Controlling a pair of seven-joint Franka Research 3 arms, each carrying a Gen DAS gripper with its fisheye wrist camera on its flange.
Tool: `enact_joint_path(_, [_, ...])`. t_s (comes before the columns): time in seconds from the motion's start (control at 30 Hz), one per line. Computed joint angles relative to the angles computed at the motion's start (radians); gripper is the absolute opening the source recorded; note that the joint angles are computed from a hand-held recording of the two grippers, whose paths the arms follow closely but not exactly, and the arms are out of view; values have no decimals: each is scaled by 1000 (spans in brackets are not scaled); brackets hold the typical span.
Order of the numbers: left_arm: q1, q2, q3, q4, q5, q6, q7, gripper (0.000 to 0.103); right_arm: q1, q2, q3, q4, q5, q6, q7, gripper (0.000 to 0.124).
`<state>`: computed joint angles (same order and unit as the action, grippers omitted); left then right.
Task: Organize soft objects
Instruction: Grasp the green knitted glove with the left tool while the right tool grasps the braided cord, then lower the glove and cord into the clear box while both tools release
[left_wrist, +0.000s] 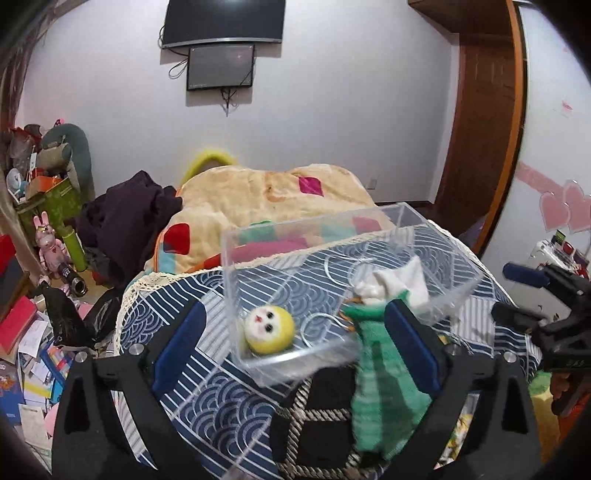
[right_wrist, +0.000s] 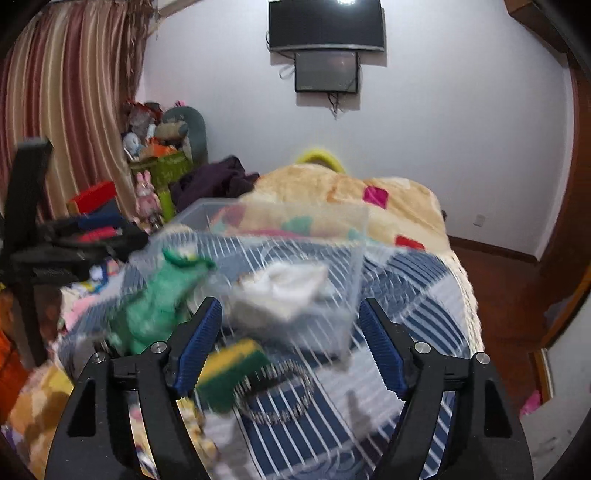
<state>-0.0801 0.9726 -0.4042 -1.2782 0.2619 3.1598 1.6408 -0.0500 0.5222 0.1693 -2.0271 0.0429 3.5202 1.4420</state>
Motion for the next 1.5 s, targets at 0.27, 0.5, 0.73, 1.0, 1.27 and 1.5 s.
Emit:
enact_joint_path(0.27, [19,11,-54,-55,-2,-32,37,101,73,38,-69,0,117,-138,-93,40])
enact_joint_path(0.5, [7,25,-57,-74,11,9,55,80,-21,65,31,12,138,-133,-112,11])
enact_joint_path(0.73, [67,40,-147,-92,23,-9,114,36,-54,63,56,-20,111,-74,-77,7])
enact_joint_path(1.0, [139,-2,-209,-195,45,75,124,20,-92,19,71,-100,11,46,31,6])
enact_joint_path(1.27, [203,-29,-254,-233,145,147,47,19,-25,-25,-7,-121,-44,138,104,6])
enact_joint_path(1.5, [166,16,-226,-97,173,119,-14,19,31,0,-57,-12,-31,123,84,6])
